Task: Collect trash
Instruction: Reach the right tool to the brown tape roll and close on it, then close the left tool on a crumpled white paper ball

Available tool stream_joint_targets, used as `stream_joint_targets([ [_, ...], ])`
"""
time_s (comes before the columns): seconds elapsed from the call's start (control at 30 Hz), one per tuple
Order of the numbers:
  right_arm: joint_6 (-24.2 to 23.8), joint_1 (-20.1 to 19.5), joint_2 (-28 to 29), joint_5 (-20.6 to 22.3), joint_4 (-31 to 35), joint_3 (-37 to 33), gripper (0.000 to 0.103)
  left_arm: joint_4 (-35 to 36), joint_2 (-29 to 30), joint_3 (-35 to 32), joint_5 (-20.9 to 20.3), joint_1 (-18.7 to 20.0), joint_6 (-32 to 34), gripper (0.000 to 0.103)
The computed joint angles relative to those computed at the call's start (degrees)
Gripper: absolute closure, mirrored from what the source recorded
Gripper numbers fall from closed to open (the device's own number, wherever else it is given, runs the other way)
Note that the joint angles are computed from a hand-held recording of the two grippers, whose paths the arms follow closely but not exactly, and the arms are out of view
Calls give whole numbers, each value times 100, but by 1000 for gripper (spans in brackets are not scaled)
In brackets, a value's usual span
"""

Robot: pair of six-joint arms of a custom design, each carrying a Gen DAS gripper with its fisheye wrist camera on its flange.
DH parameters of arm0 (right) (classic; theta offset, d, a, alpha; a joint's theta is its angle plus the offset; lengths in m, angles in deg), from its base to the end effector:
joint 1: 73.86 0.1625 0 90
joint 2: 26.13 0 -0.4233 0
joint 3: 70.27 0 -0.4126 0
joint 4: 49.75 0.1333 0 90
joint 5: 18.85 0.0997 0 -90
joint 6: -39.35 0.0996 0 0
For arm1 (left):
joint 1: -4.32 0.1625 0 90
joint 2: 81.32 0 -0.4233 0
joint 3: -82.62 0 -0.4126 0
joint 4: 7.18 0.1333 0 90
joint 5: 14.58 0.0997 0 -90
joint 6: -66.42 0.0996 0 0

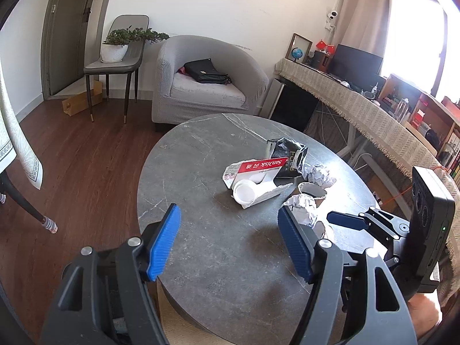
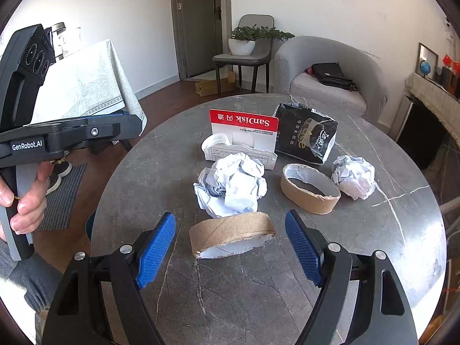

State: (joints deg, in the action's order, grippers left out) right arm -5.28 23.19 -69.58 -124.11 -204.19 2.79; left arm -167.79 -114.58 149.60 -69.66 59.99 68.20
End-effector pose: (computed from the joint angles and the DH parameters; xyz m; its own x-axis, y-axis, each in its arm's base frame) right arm 0.2048 -0.7835 0.2278 -0.6237 -0.5504 0.5550 -0.7573 0.6014 -0.2547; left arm -0.3086 -0.7894 0.1601 -0.8565 0.1991 -0.4763 0.4779 0.6546 -0.5858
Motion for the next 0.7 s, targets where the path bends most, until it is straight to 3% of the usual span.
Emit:
stream_joint_targets([
  [0.23,32,-15,-22,-16,153,23,40,188,198,-210,-286,-26,54,30],
  [0.7,324,-231,-535,128,-35,390,41,522,700,-798,-512,-100,36,31],
])
